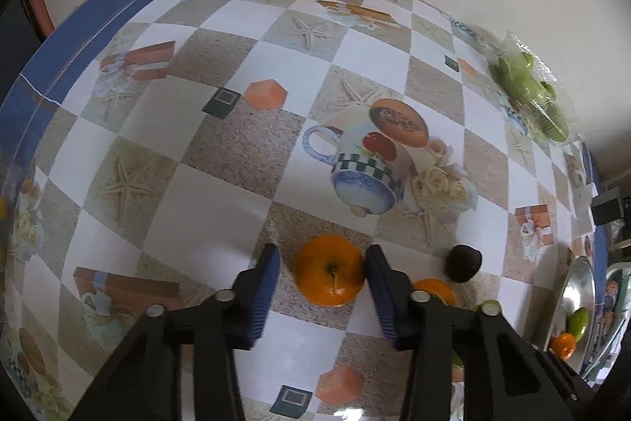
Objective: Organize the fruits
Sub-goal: 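Grasp a green mango with the right tool while the left tool grasps an orange, then carry the mango and orange into the steel bowl and open both tools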
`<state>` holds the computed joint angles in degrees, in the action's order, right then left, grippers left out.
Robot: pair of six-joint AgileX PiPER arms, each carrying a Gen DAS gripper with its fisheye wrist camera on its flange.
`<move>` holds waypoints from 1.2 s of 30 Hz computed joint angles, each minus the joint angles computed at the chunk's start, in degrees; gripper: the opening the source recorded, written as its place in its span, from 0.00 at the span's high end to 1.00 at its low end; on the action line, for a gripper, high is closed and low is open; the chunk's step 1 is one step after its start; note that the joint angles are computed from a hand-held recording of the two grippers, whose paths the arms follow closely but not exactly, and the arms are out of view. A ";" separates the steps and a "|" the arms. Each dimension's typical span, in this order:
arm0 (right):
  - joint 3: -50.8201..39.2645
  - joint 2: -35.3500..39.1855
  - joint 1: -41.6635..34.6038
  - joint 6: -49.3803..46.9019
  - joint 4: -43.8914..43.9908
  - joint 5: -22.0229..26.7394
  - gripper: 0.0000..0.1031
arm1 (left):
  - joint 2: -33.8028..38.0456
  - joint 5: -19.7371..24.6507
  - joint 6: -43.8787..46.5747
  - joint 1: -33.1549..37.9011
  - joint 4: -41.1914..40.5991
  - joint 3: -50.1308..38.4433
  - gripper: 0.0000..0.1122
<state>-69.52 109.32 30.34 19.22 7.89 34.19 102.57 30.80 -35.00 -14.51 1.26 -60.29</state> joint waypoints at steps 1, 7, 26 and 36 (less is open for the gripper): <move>-0.11 0.01 0.14 0.27 -0.32 0.17 0.57 | -0.08 -0.14 0.89 0.02 -0.75 0.03 0.64; 0.18 -0.34 -0.07 -0.07 0.60 0.27 0.57 | -0.92 -0.20 0.39 0.00 -0.11 0.43 0.66; 2.22 -8.29 -0.52 2.48 -1.94 1.43 0.57 | -6.30 2.84 -7.12 -3.47 7.95 -0.83 0.66; 4.61 -10.69 -4.25 2.72 -2.32 2.02 0.57 | -6.41 4.95 -11.88 -7.67 12.26 -3.08 0.66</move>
<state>-64.91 98.63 26.09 21.94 5.57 36.21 96.16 35.75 -46.88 -22.19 13.52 -63.37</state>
